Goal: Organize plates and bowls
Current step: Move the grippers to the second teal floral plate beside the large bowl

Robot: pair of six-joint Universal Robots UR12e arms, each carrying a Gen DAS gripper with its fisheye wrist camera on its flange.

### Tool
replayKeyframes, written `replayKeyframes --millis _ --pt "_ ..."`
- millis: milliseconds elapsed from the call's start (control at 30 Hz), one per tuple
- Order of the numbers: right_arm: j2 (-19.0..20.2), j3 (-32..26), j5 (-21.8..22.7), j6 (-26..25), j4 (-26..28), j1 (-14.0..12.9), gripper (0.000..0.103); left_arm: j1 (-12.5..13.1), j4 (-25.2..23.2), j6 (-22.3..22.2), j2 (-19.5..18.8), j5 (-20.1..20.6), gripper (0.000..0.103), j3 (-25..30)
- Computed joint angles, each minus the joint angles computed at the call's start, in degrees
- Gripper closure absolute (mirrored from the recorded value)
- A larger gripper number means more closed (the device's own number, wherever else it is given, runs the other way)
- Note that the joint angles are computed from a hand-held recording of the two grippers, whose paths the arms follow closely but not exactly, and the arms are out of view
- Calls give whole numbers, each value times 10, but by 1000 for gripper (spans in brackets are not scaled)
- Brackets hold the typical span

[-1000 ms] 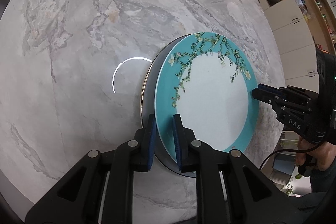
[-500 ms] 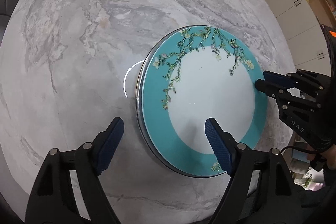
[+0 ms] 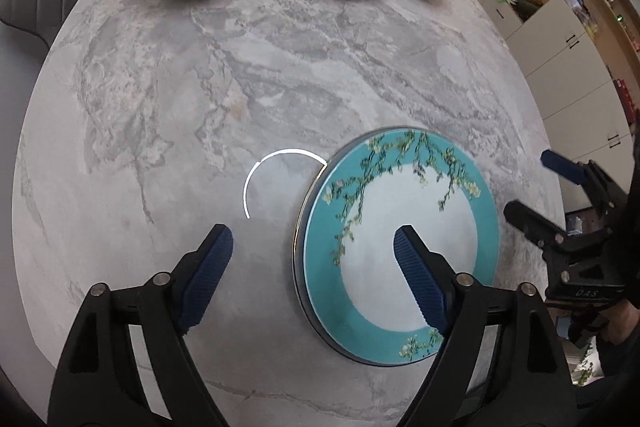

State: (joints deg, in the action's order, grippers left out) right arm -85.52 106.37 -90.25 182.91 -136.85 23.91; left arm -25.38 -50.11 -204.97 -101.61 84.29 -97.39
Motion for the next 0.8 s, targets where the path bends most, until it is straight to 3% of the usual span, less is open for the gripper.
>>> replayKeyframes --millis 33,100,133,200,300,433,500,567,633,700,800 --pt "2 -4 29 2 16 -10 0 4 5 2 -2 -6 3 3" --pt "5 -13 76 24 44 -29 0 9 33 8 -4 -8 0 6" --pt "3 -10 91 39 28 -36 0 11 55 8 -5 -4 0 6" --pt "0 -4 100 57 -16 -45 0 14 72 4 -10 7 0 15" --pt "13 -36 109 45 -2 -59 0 27 86 -30 -23 -4 0 32" --pt "60 -115 233 95 91 -108 0 54 30 -85 -61 -65 0 85" --pt "89 -151 296 104 79 -127 0 63 53 -109 -82 -83 0 104" --pt "125 -199 316 92 58 -136 0 68 78 -133 -100 -88 1 120" --pt "164 -259 320 64 88 -140 0 72 86 -161 -120 -87 1 141" --pt "213 -336 328 17 156 -141 1 72 76 -170 -140 -72 1 167" --pt "282 -457 272 -78 272 -128 7 73 54 -178 -165 -53 1 200"
